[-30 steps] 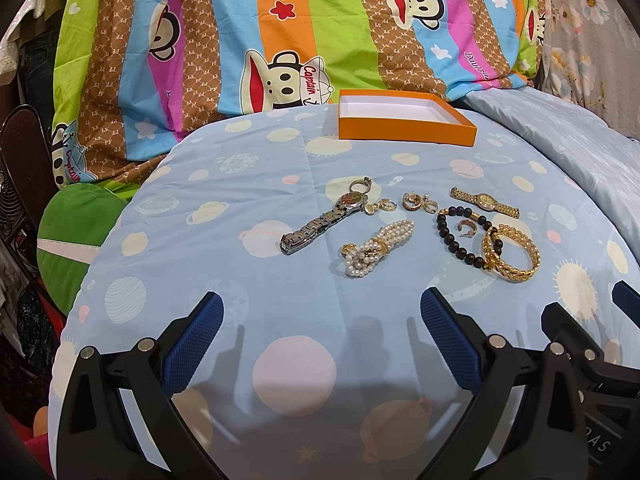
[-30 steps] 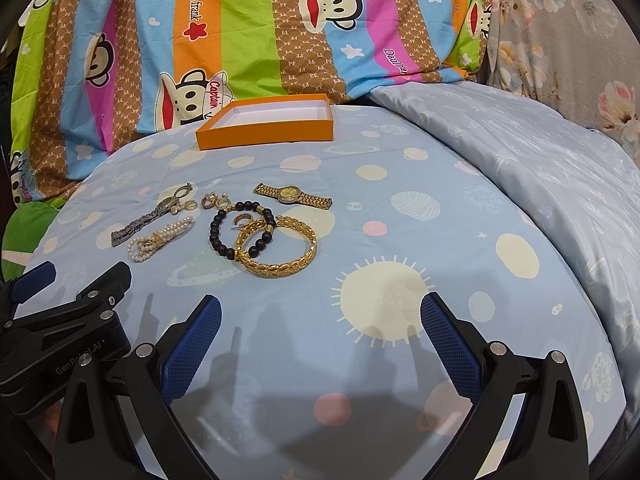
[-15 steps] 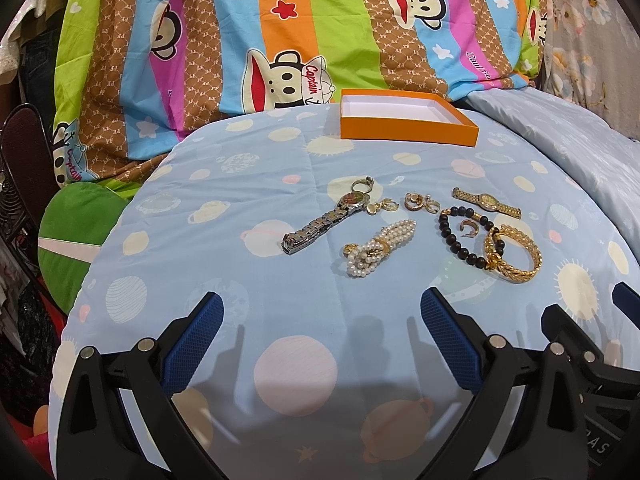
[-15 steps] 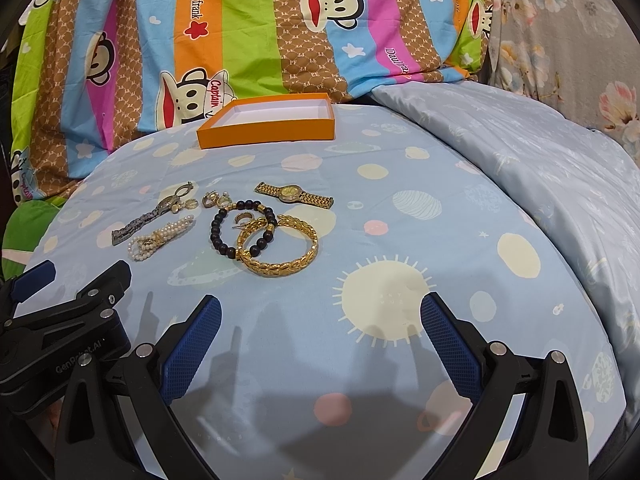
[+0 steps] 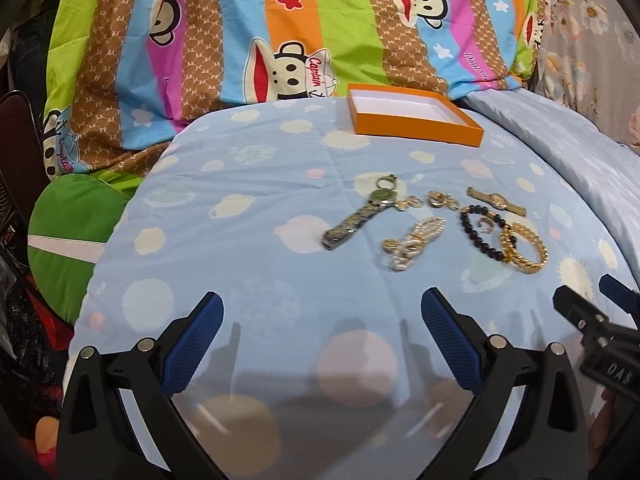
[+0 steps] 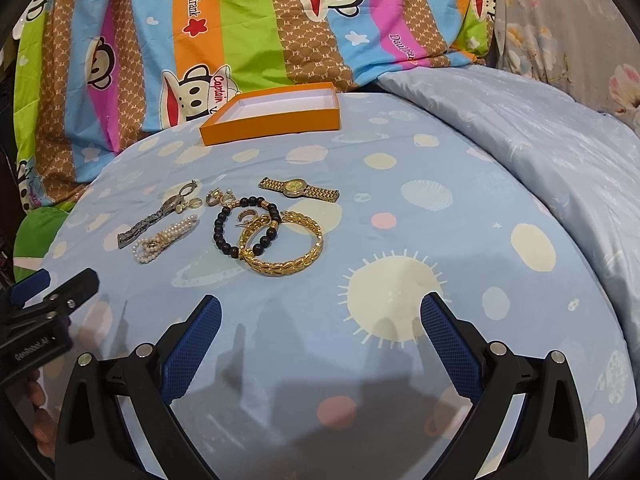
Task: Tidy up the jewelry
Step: 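Grasp the silver watch with the left tool while the right tool grasps the gold bangle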
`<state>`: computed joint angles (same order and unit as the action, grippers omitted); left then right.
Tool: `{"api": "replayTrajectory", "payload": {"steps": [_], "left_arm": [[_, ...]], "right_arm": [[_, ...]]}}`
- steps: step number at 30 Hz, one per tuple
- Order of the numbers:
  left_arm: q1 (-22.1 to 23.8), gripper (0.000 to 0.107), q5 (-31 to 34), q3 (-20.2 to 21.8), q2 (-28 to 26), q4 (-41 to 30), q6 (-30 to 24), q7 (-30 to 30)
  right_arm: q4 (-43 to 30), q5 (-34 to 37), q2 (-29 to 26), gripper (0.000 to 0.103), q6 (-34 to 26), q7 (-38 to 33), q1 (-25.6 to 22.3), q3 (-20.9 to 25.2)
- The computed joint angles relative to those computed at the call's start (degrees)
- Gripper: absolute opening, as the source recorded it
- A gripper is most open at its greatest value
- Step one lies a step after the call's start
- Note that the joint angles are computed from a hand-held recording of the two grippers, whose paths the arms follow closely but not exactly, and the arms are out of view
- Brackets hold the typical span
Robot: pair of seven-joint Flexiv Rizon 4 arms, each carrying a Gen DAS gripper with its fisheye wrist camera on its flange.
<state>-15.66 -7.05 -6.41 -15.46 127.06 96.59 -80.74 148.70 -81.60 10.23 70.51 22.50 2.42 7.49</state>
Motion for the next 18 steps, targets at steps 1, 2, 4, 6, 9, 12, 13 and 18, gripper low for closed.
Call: {"api": "replayTrajectory", "payload": {"steps": [1, 2, 4, 6, 9, 12, 13, 18], "left_arm": [[1.8, 0.097, -0.5, -1.6, 0.2, 0.0, -0.6, 0.8], [3.8, 0.097, -1.3, -3.2, 0.2, -0.1, -1.2, 1.6], [4.9, 0.097, -2.0, -3.9, -0.2, -0.7, -1.5, 2.5], [2.7, 0.097, -1.0, -0.9, -1.0, -2.7, -2.2, 2.5], [1.2, 0.097, 0.2, 0.7, -2.3, -5.1, -2.4, 3.3], [0.8, 0.097, 0.9, 0.8, -3.4, -6.9, -2.5, 4.7], [-0.3, 0.097, 1.4, 1.9, -3.9, -7.8, -2.8, 4.7], [-0.5, 0.097, 1.4, 1.5, -5.9, -10.6, -4.3, 5.7]], "right_arm": [[-0.3, -0.9, -0.5, 0.098, 1.1, 0.3, -0.4, -0.7], [-0.6, -1.6, -1.0, 0.098, 2.0, 0.5, -0.7, -1.1], [-1.2, -3.4, -1.9, 0.098, 4.0, 1.4, -1.5, -2.0], [-2.0, -4.7, -2.9, 0.097, 5.3, 2.0, -2.2, -2.7], [-3.4, -5.8, -4.6, 0.092, 6.8, 2.3, -2.9, -3.3], [-4.4, -5.8, -6.4, 0.085, 8.5, 1.4, -3.3, -3.7], [-4.8, -5.0, -6.9, 0.082, 8.8, 0.5, -3.3, -3.6], [-5.9, -3.2, -8.5, 0.075, 8.7, -1.8, -3.0, -3.2]]}}
